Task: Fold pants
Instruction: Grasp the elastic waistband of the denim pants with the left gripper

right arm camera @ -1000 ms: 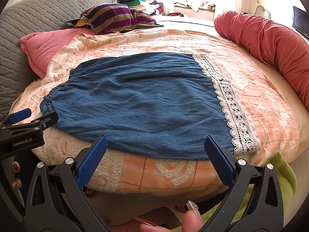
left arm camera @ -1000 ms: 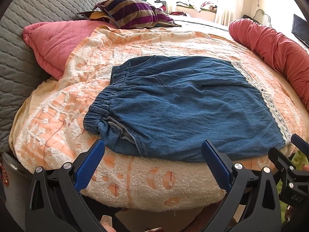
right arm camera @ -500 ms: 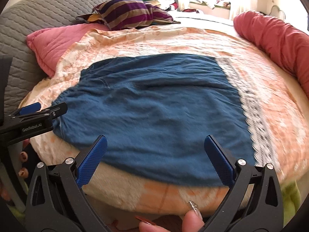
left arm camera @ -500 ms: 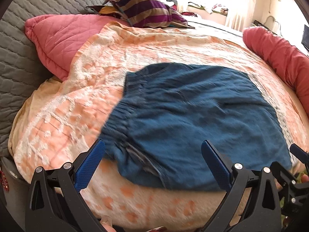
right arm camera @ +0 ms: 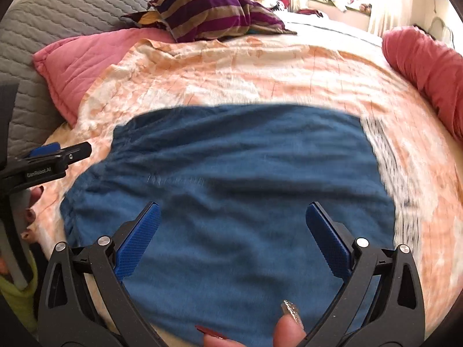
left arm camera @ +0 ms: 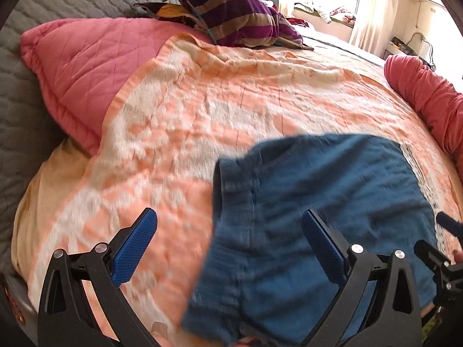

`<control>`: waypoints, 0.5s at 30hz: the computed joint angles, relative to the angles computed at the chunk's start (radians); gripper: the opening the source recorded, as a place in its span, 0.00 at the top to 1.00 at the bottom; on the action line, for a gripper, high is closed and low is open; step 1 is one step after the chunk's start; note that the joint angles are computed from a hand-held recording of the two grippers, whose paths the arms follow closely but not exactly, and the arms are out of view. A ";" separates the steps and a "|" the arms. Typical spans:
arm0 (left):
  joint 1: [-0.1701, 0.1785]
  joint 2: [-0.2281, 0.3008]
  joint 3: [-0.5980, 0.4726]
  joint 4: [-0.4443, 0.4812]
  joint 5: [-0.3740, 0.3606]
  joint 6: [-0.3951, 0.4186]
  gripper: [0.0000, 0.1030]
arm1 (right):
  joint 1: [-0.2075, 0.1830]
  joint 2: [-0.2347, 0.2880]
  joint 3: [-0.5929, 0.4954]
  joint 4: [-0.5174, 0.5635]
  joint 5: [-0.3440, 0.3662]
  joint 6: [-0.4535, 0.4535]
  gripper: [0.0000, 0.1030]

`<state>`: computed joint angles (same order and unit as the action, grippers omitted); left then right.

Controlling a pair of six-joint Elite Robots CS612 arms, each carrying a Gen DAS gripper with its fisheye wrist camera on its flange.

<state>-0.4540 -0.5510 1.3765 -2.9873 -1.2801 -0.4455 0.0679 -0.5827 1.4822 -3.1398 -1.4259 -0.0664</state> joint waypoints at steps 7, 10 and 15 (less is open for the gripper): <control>0.032 0.050 -0.127 0.096 -0.039 0.030 0.04 | 0.006 0.052 -0.121 0.055 -0.006 -0.070 0.08; 0.051 0.078 -0.183 0.140 -0.082 0.024 0.04 | 0.008 0.079 -0.183 0.099 0.005 -0.096 0.08; 0.065 0.117 -0.244 0.194 -0.099 0.059 0.04 | 0.006 0.134 -0.313 0.209 0.023 -0.153 0.08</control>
